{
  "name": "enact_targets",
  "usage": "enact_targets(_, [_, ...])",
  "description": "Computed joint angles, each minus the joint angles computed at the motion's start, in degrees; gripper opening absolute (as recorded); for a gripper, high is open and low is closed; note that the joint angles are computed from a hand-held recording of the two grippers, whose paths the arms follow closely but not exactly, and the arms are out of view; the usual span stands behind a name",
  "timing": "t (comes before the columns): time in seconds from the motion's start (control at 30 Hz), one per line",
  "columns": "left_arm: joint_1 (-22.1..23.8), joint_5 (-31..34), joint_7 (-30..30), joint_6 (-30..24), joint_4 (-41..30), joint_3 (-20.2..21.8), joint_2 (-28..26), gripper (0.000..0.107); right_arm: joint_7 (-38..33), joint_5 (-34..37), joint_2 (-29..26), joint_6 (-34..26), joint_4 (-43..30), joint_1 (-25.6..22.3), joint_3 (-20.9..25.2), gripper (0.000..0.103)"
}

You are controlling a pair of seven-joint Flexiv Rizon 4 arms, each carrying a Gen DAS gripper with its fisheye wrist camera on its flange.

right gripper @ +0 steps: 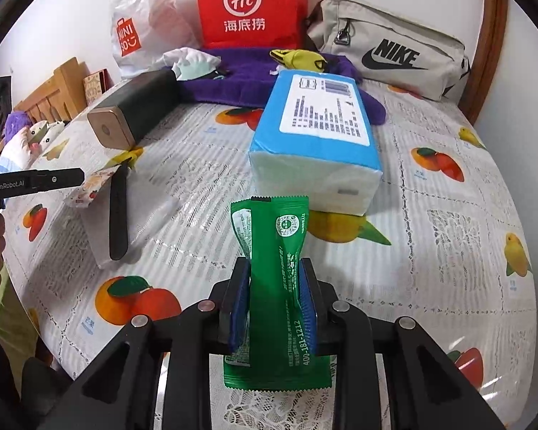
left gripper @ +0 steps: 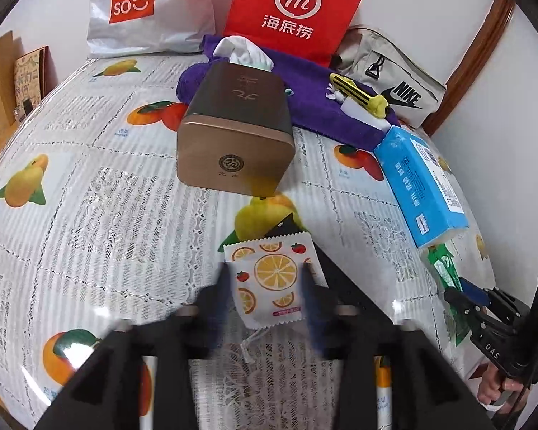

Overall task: Organize soft objects
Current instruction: 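Lift the green packet and the sachet and carry both toward the purple towel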

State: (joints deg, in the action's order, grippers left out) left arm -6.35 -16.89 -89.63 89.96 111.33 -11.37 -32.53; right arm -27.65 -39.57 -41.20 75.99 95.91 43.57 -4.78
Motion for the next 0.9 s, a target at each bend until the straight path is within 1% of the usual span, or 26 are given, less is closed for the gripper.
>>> enact_targets(0.03, [-1.1,0.2,-0.6,0.2,-0.3,1.1,-0.1,0.065,-0.3,0.3,-0.1,-0.1,-0.1,-0.3,0.4,0.028])
enact_targets(0.07, [-1.1,0.6,-0.4,1.3,-0.2,0.8,-0.2,0.065,-0.7,0.5,-0.3,-0.4,-0.3,-0.5,0.7,0.028])
enact_targets(0.1, [-1.4,0.9,-0.3,1.4,-0.4,0.9,-0.3,0.068,-0.8,0.7,-0.4,-0.5,-0.4,-0.5,0.8,0.028])
enact_targets(0.13, [-3.2,1.4,-0.6,-0.4,-1.5,2.9,-0.4,0.074,-1.2,1.0,-0.6,-0.6,-0.6,-0.7,1.1,0.028])
enact_targets(0.17, [-4.7,1.8,-1.1,-1.7,-2.5,4.7,-0.6,0.075,-1.8,1.4,-0.8,-0.7,-0.9,-1.1,1.7,0.028])
enact_targets(0.2, [-7.6,2.7,-2.3,-3.8,-4.1,8.1,-1.2,0.075,-2.3,1.7,-1.0,-0.8,-1.1,-1.2,2.0,0.028])
enact_targets(0.3, [-11.3,5.3,-5.0,-8.7,-7.4,12.8,-2.8,0.075,-3.2,2.5,-1.5,-0.8,-1.6,-1.3,2.3,0.028])
enact_targets(0.37, [-14.4,8.8,-7.7,-8.4,-8.9,16.9,-3.6,0.074,-3.4,2.8,-1.6,-0.4,-1.6,-1.2,2.0,0.028])
enact_targets(0.4, [-14.6,9.7,-8.4,-8.6,-9.3,17.4,-3.7,0.061,-3.7,3.1,-1.7,-0.2,-1.6,-1.3,2.2,0.028])
enact_targets(0.43, [-13.9,10.2,-8.3,-8.5,-9.4,16.7,-3.8,0.050,-3.8,3.3,-1.7,0.0,-1.7,-1.3,2.1,0.028])
enact_targets(0.5, [-11.5,10.2,-7.2,-8.0,-9.0,14.1,-3.6,0.041,-4.2,3.5,-1.8,0.2,-1.7,-1.2,1.9,0.027])
enact_targets(0.57, [-8.3,9.2,-5.3,-7.2,-8.0,10.6,-3.2,0.037,-4.7,3.6,-1.8,0.3,-1.8,-1.1,1.8,0.024])
enact_targets(0.6, [-7.5,8.9,-4.6,-6.8,-7.7,9.6,-3.1,0.032,-5.2,3.8,-1.9,0.2,-1.9,-1.3,2.0,0.023])
enact_targets(0.63, [-6.0,8.0,-3.7,-6.2,-7.0,7.9,-2.9,0.025,-5.5,4.1,-1.8,0.1,-2.0,-1.4,2.2,0.022])
enact_targets(0.67, [-4.2,6.9,-2.6,-5.4,-6.3,5.7,-2.7,0.022,-5.9,4.4,-1.8,0.0,-2.1,-1.6,2.4,0.022])
enact_targets(0.73, [-0.4,4.8,0.1,-3.5,-4.5,1.1,-2.4,0.019,-6.2,4.6,-1.6,0.0,-2.1,-1.5,2.4,0.022])
enact_targets(0.8, [-0.3,3.7,1.0,-3.4,-4.6,0.6,-2.7,0.018,-6.8,4.7,-1.5,-0.6,-2.4,-1.5,2.5,0.022])
enact_targets(0.9, [0.6,2.5,2.5,-1.6,-3.7,-0.9,-2.6,0.014,-7.2,5.0,-1.5,-1.1,-2.7,-1.5,2.6,0.022])
